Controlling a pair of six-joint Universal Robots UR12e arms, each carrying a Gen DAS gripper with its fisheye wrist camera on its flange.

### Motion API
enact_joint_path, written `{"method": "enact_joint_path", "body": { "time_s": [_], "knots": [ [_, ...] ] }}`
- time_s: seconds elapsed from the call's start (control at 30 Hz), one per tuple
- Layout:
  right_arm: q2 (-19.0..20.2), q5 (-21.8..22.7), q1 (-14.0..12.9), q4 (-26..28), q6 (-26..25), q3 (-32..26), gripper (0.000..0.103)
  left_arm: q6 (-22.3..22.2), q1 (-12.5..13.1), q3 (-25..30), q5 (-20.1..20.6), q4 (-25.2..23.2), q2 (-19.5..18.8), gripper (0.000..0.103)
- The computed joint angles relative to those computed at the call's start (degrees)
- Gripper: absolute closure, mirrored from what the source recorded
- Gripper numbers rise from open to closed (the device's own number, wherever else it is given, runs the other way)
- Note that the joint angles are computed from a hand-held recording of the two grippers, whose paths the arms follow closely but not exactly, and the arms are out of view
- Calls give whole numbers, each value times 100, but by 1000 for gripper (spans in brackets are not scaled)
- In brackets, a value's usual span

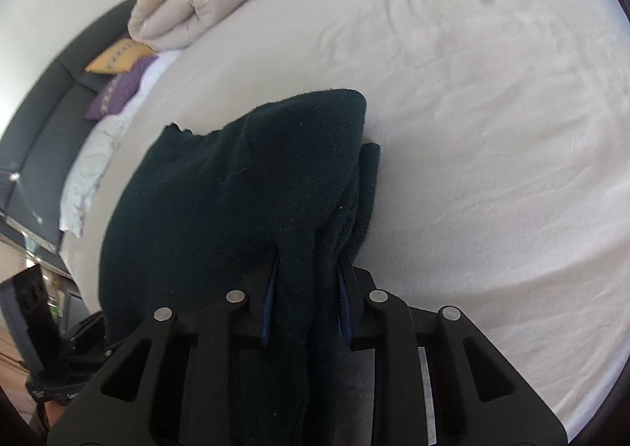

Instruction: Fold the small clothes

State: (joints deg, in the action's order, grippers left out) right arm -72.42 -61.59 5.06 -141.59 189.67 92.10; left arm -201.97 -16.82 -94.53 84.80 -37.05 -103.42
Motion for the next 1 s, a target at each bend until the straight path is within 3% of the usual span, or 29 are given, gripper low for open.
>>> {"method": "enact_joint_path", "body": {
  "time_s": [0.03, 0.07, 0.1, 0.2, 0.27, 0.33, 0.4, 0.47, 0.53, 0.57, 0.6, 0.67, 0.77, 0.87, 0.9, 0.93, 1.0],
  "knots": [
    [-37, 29, -28, -11, 23, 38, 72, -40, 8, -6, -20, 3, 17, 28],
    [-58, 10, -56, -22, 134, 62, 57, -126, 19, -8, -46, -17, 49, 28],
    [-111, 70, -113, -113, 359, 130, 55, -183, 24, -16, -48, 8, 78, 28],
    [-381, 157, -246, -530, 832, 401, 54, -133, -36, -37, 308, 337, 173, 30],
    [-626, 603, -341, -1011, 958, 644, 54, -42, -64, -12, 392, 486, 186, 30],
    [-732, 1132, -354, -1075, 725, 719, 54, 125, -130, 72, 541, 475, 138, 29],
    [-762, 1358, -303, -1027, 498, 758, 54, 154, -178, 130, 591, 388, 67, 27],
    [-722, 1343, -246, -854, 527, 782, 54, 196, -234, 119, 741, 411, 19, 18],
    [-675, 1117, -192, -512, 553, 799, 54, 308, -278, 246, 836, -6, -113, 15],
    [-669, 955, -167, -483, 492, 856, 55, 329, -244, 204, 683, -206, -85, 14],
    [-645, 922, -168, -636, 456, 901, 55, 226, -189, 140, 442, -226, -61, 14],
    [-703, 883, -175, -722, 410, 961, 56, 76, -193, -3, 518, 37, 26, 15],
    [-802, 546, -154, -784, 329, 938, 54, 169, -334, -70, 1196, 476, 175, 19],
    [-1037, -33, -95, -1185, 205, 1009, 54, 524, -559, -120, 2317, 1303, 268, 16],
    [-1123, -266, -63, -1334, 162, 1020, 54, 727, -649, -135, 2715, 1721, 288, 13],
    [-1211, -495, -14, -1525, 118, 1045, 54, 972, -737, -165, 3092, 2277, 289, 1],
    [-1380, -1068, 137, -2047, -59, 1088, 49, 1534, -922, -198, 3720, 3477, 277, 0]
  ]
}}
